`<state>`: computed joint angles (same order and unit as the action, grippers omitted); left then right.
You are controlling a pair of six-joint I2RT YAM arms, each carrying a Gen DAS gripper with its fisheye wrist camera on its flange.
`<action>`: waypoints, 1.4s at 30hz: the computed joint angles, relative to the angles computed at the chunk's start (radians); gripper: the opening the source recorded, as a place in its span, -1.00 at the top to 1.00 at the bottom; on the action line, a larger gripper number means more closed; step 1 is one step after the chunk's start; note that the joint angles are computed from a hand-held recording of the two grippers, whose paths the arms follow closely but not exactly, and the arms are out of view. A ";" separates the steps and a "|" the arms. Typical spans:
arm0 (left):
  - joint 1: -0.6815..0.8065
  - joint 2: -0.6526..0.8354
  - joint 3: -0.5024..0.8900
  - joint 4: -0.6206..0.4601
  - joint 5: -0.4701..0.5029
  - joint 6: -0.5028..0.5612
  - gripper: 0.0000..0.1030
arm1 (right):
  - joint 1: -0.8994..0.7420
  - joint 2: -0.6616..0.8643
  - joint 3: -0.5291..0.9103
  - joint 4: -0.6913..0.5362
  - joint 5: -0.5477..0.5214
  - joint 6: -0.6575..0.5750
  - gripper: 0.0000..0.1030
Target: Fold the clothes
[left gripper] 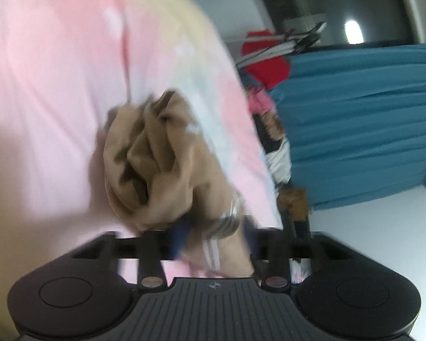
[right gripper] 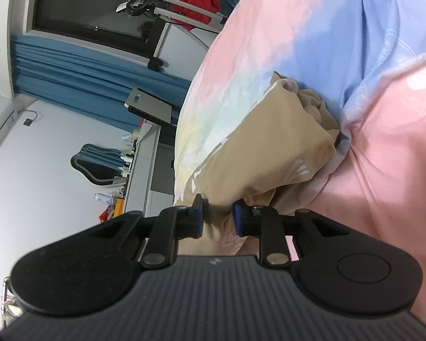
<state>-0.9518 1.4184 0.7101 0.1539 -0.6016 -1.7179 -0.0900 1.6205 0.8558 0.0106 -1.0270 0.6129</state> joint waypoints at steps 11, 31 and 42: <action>0.053 0.120 -0.115 0.304 0.112 -0.141 -0.10 | 0.001 0.017 0.012 -0.031 -0.006 -0.003 0.54; -0.109 0.075 -0.114 0.374 -0.186 0.016 0.61 | -0.010 0.089 -0.005 0.111 -0.054 0.174 -0.05; -0.224 0.114 0.163 0.172 -0.242 0.122 0.64 | -0.153 -0.062 0.003 0.161 -0.135 0.264 0.47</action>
